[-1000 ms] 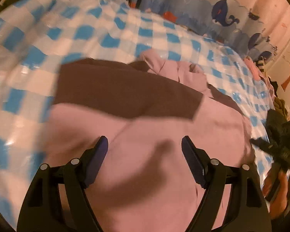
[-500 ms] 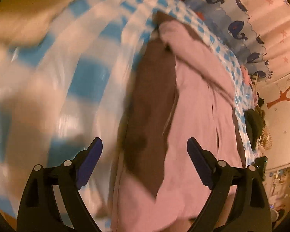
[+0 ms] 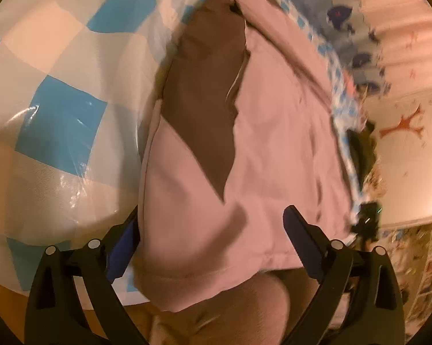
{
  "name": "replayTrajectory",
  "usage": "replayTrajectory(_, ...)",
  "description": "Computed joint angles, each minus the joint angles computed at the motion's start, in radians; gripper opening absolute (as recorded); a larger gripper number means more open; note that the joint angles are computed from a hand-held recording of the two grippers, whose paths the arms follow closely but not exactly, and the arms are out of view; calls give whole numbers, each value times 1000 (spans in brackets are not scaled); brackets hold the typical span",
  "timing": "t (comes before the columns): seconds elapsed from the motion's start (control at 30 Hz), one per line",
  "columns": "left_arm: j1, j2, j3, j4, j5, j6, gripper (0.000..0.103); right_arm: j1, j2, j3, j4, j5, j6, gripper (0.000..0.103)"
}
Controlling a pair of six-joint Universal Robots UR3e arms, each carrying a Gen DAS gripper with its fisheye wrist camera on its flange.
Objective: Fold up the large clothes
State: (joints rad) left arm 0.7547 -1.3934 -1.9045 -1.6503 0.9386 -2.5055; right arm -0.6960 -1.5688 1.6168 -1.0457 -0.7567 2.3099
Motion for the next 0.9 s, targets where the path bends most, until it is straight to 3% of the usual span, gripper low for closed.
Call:
replayTrajectory(0.2, -14, 10, -59, 64, 44, -14, 90, 24, 45, -62, 37, -30, -21, 96)
replayTrajectory(0.23, -29, 22, -72, 96, 68, -39, 82, 25, 47, -68, 45, -30, -30, 95)
replayTrajectory(0.27, -35, 29, -80, 118, 86, -57, 69, 31, 43, -68, 37, -33, -28, 84)
replayTrajectory(0.3, -59, 34, -79, 152, 112, -108, 64, 38, 29, -63, 19, -44, -24, 67)
replayTrajectory(0.33, -59, 44, -75, 147, 115, -123, 52, 49, 0, -48, -26, -65, 6, 36)
replayTrajectory(0.43, -75, 68, -27, 116, 129, -160, 27, 56, -43, -47, -16, -47, -14, 30)
replayTrajectory(0.53, -108, 81, 40, 75, 142, -191, 17, 58, -49, -86, 49, 17, -47, 26)
replayTrajectory(0.63, -114, 68, 127, -1, 124, -204, 14, 47, -52, -137, 141, 93, -90, 24)
replayTrajectory(0.7, -59, 74, 214, -140, 84, -130, 13, 30, -32, -234, 271, 130, -155, 24)
replayTrajectory(0.77, -101, 51, 307, -164, 137, -149, 19, 29, -18, -308, 341, 127, -199, 24)
replayTrajectory(0.9, -82, 44, 334, -221, 134, -136, 14, 7, -36, -344, 441, 124, -265, 24)
